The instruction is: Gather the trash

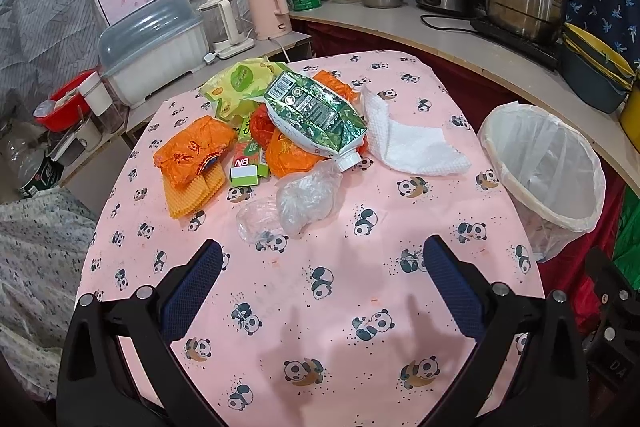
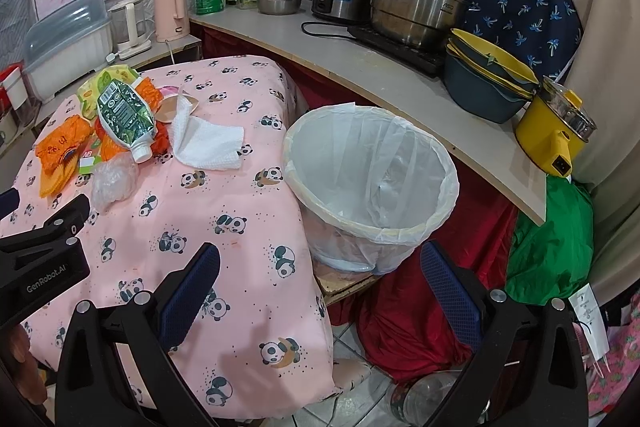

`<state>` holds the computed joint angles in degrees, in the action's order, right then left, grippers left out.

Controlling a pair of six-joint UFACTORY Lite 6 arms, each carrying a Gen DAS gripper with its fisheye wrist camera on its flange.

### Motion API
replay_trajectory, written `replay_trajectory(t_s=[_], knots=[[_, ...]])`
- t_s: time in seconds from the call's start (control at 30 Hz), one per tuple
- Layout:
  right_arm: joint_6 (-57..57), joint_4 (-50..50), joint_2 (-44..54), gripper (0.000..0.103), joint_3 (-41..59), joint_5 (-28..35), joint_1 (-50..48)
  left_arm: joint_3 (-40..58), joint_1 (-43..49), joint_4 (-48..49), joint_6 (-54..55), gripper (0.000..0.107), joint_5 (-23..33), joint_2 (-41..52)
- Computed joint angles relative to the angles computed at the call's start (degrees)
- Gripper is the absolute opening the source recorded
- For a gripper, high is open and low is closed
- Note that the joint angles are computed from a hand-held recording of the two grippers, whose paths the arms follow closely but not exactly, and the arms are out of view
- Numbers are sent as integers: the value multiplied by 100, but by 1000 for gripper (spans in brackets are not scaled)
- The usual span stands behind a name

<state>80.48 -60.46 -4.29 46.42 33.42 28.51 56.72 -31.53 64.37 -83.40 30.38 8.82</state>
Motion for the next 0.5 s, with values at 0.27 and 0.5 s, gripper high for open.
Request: replay_trajectory(t_s=[0.27, 0.5], knots=[[83, -73, 85, 96, 34, 3, 40, 6, -1, 1, -12, 96, -10, 20], [83, -90, 121, 96, 61, -5, 48, 13, -13, 18, -52, 96, 6, 35]])
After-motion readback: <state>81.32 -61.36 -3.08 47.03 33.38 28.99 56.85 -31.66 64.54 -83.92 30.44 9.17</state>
